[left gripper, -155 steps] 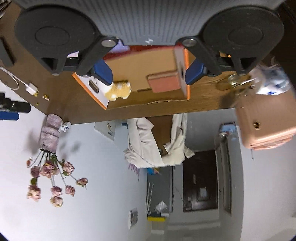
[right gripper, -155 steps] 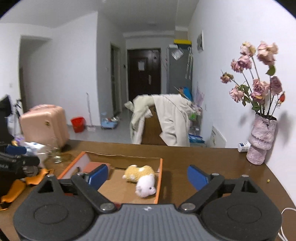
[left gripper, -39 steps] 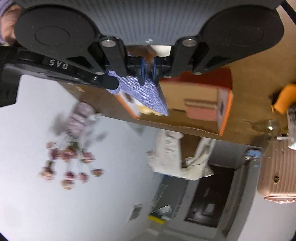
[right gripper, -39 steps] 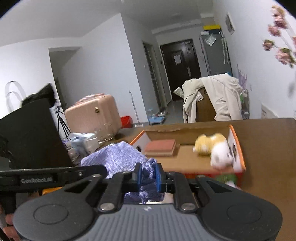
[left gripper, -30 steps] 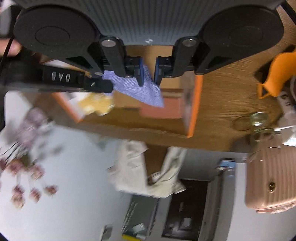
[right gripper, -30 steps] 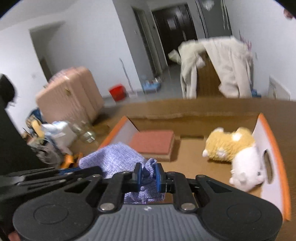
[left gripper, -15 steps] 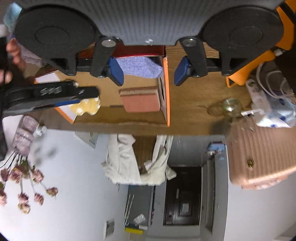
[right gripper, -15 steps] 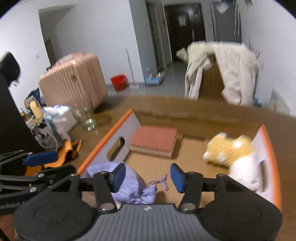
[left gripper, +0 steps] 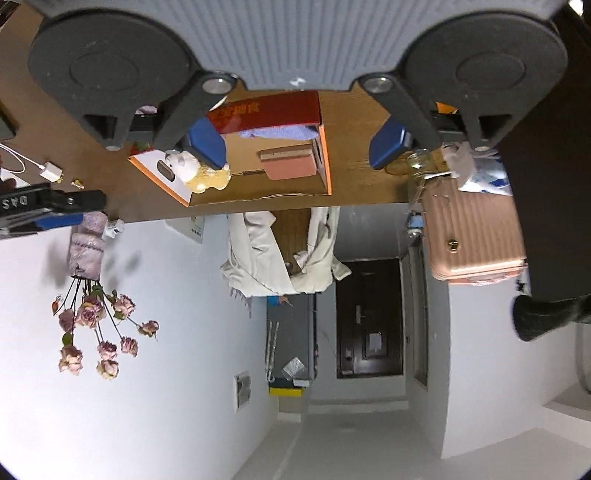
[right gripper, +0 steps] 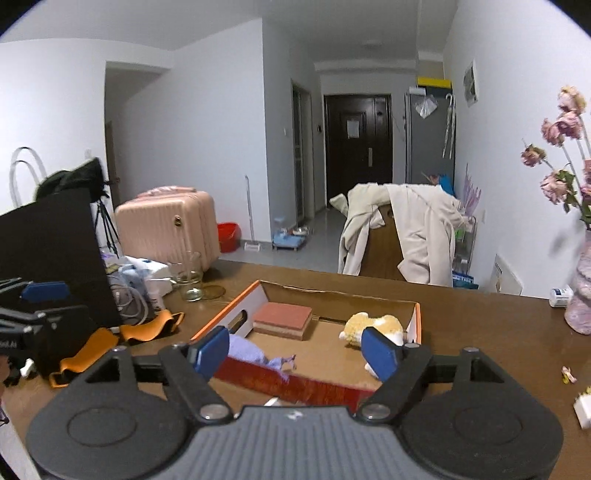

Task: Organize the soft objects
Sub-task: 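Reach the left gripper to the pink satin scrunchie and grasp it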

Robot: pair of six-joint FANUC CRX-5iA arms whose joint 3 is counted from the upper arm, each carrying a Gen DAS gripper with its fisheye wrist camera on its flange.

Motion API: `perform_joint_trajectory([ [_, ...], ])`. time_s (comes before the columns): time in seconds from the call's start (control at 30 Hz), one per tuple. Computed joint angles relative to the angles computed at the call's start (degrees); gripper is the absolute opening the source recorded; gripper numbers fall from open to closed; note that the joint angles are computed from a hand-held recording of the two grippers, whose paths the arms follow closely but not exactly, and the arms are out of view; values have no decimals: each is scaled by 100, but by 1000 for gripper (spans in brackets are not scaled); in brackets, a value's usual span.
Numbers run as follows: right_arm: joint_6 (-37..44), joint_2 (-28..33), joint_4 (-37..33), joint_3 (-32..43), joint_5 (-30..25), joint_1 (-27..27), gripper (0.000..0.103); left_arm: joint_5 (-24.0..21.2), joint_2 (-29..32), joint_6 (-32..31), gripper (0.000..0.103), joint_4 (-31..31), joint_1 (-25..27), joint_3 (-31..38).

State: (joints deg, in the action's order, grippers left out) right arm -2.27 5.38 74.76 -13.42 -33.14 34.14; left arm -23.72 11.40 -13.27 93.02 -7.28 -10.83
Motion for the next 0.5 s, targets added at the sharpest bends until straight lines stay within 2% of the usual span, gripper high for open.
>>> perform_joint_trajectory([
  [0.03,-275,-133,244,-207,-19,47,81,106,-161,-395,87,404,-90,-227],
  [0.1,-798,-372,703,-603,-189,197,83,472,-531,-1578,88,1635,-420,-714],
  [0.2,-1548,-673,1399,-1196,-529,480,87,782,-967,-3338,91,3458,-892,-1218],
  [0.23,-1725,-737,1534,-1356,-674,591,87,844,-1084,-3625,91,3795,-976,-1348],
  [0.3,-2042,-795,1742,-1639,-1055,870,87,896,-1270,-3743,92,4086,-1054,-1605],
  [0.37,-2243,-767,1767,-1793,-1383,1125,88,808,-1414,-3346,92,3833,-972,-1889],
  [0.5,-2676,-768,1661,-2063,-1718,1527,88,719,-1627,-3172,95,3806,-902,-2289],
])
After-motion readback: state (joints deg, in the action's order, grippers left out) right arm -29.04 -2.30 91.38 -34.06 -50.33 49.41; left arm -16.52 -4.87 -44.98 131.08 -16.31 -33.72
